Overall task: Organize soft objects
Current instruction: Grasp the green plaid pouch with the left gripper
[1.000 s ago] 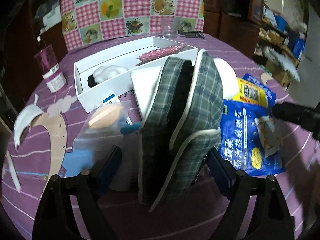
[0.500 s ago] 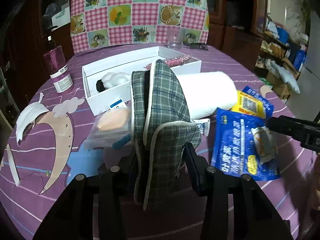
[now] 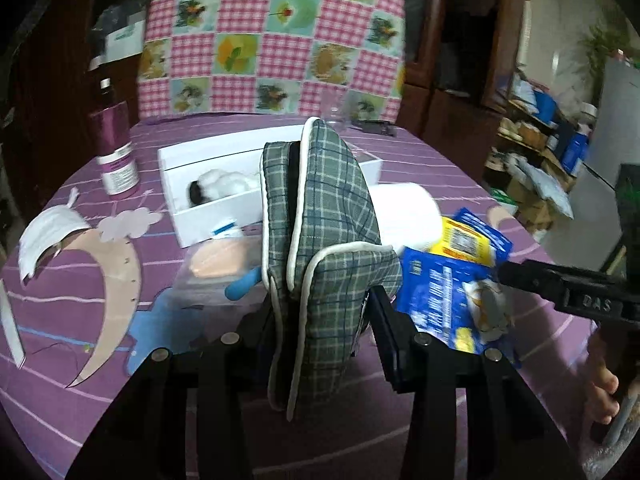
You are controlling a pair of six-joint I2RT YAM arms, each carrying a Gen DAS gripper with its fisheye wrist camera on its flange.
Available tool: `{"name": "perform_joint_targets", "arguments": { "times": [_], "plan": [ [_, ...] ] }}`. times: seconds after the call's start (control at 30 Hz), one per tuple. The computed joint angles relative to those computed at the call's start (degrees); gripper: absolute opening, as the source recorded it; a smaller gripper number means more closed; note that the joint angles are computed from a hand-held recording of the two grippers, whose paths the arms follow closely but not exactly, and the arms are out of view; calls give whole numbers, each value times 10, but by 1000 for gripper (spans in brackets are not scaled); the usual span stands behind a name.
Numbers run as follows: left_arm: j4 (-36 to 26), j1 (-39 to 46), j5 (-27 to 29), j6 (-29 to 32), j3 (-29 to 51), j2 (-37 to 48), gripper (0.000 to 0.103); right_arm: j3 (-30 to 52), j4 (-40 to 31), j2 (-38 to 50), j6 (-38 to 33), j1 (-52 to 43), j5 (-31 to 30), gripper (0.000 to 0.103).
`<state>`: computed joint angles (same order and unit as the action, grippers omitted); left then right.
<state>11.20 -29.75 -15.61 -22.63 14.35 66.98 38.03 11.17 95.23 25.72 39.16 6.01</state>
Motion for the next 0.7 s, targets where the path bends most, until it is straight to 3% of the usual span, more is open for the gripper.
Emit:
{"name": "perform_joint_targets", "arguments": {
  "times": [0.33, 0.53, 0.7],
  "plan": [
    [0, -8, 14, 2, 15, 36, 43, 21, -33, 24, 7, -4, -5, 62],
    [-4, -20, 32, 12, 34, 80, 43, 40, -57, 50, 25, -30, -58, 62],
    [-14, -41, 24, 19, 55, 116, 43, 42, -58, 53, 14, -18, -65, 63]
  ]
}}
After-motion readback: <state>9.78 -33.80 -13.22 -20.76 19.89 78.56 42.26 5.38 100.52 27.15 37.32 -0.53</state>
